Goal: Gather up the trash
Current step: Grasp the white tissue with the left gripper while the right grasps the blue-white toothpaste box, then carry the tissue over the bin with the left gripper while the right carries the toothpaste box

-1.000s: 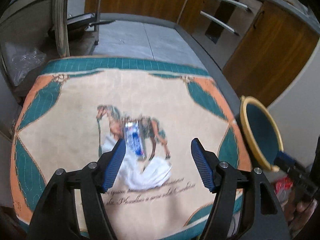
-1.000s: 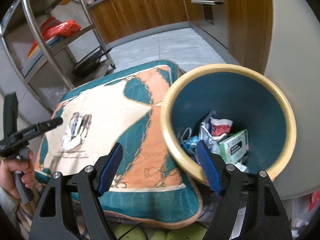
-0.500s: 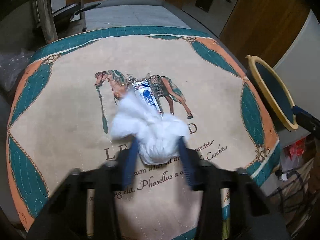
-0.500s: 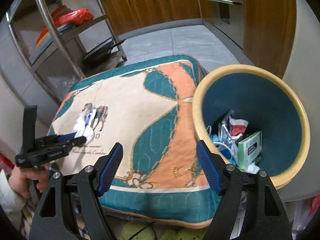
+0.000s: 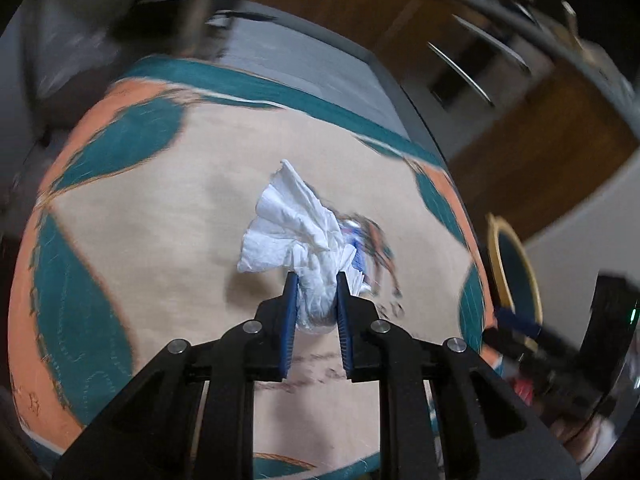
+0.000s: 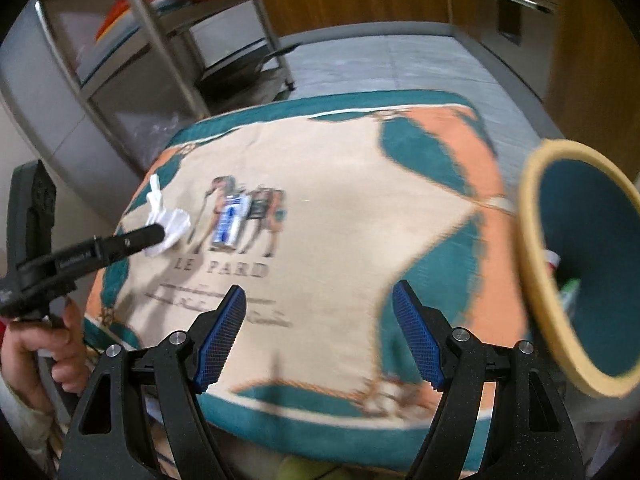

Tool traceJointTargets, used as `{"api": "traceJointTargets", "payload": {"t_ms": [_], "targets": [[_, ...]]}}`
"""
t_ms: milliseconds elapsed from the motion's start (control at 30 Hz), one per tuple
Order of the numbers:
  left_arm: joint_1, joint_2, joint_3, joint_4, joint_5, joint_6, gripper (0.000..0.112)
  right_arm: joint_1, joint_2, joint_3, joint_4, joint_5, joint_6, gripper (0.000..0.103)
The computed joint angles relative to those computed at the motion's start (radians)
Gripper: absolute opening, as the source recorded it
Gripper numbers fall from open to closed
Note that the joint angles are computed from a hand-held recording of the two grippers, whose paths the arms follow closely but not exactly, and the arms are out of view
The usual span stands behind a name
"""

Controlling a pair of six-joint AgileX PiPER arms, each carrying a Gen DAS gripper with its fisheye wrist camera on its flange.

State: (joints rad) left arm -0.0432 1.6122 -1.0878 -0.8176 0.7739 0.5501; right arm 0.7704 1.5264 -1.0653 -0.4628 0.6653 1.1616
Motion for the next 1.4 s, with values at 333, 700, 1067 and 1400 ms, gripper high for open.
{"api": "traceJointTargets", "payload": {"t_ms": [333, 700, 1067, 1400], "targets": [[0.077, 0.013, 0.033, -0.084, -0.079, -0.042, 0.017, 0.014, 0.326, -0.353, 0.072, 0.069, -0.126, 0.076], [0.088, 0.037, 0.034, -0.095, -0.075, -0.033, 0.017, 0.019, 0.53, -0.617, 0.047, 0.21, -0.177, 0.042], [0.029, 0.033, 0.015, -0.059, -0.084, -0.037, 0.017, -0.006, 0.312, -0.31, 0.081, 0.041, -0.188, 0.031], [-0.118, 0.005, -0.019, -0.017, -0.094, -0.088, 0.017, -0.009, -0.03, 0.051, 0.011, -0.033, -0.03, 0.031]]}}
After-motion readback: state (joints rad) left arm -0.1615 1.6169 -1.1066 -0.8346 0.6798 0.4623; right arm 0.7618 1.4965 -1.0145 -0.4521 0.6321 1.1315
